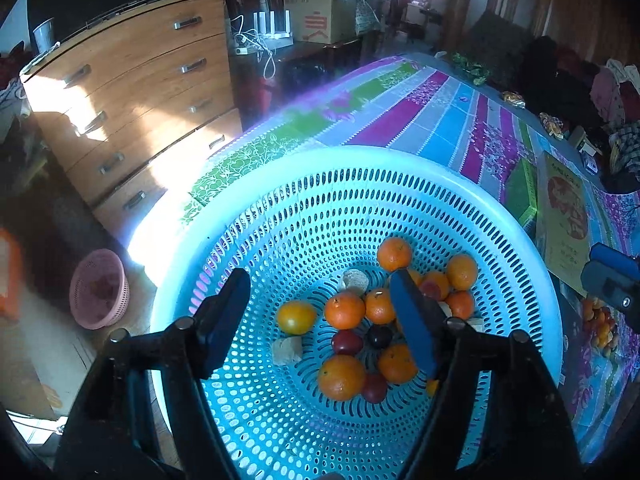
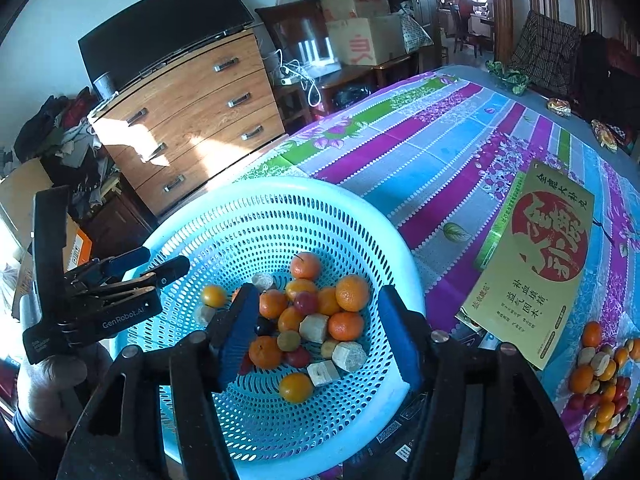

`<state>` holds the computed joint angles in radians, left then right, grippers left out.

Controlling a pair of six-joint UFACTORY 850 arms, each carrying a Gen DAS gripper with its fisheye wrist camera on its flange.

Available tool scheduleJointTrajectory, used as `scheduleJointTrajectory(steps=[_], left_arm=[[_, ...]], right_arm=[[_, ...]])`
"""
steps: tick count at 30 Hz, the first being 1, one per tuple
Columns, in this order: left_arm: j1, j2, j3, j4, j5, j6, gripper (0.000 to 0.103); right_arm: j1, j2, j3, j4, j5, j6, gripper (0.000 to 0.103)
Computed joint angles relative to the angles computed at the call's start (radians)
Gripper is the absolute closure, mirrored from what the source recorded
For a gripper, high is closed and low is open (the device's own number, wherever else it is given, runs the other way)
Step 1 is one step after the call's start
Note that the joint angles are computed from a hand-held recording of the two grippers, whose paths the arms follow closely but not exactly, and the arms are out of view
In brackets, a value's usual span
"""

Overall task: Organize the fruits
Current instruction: 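Open both tools to release the orange and brown fruit, then move both open tools back over the fruit pile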

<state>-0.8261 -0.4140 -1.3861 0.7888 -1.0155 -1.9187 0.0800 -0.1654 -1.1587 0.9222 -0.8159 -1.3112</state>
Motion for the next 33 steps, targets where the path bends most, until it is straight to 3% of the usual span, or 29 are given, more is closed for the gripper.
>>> scheduleJointTrajectory(steps=[6,11,16,19,22,24,28,33], left_arm=[[-0.021,0.001,-0.014,0.057,-0.012,-0.032,0.029],[-0.027,-0.026,-0.049,0.078,0.012,-0.034,0.029],[-0.047,-0.089,-0.147,0.1,0.049,0.023,0.029],[-0.069,-0.126,-0.218,0.137,0.039,0.044,0.029],[-0.1,-0.165,-0.298,0.208,-0.026,0.037,0.013],[-0.114,-0.161,-0.301,0.286,-0.017,-0.019,0.001],[-0.129,-0.19,-0.337,0.386,0.017,-0.118,0.001],[-0.128,-0.3,-0.498,0.318,0.038,0.061,0.001]], right_arm=[[-0.062,0.092,0.074,0.141,-0.003,-0.168,0.038],[-0.167,0.193,0.148,0.27,-0.007,-0.33,0.037],[-0.302,0.287,0.214,0.453,-0.034,-0.509,0.006],[-0.363,0.319,0.237,0.521,-0.046,-0.578,0.0],[-0.427,0.33,0.251,0.557,-0.07,-0.621,0.0],[-0.459,0.329,0.255,0.559,-0.084,-0.637,0.0],[-0.526,0.317,0.277,0.61,-0.109,-0.719,0.0],[-0.596,0.254,0.266,0.588,-0.121,-0.713,0.0]])
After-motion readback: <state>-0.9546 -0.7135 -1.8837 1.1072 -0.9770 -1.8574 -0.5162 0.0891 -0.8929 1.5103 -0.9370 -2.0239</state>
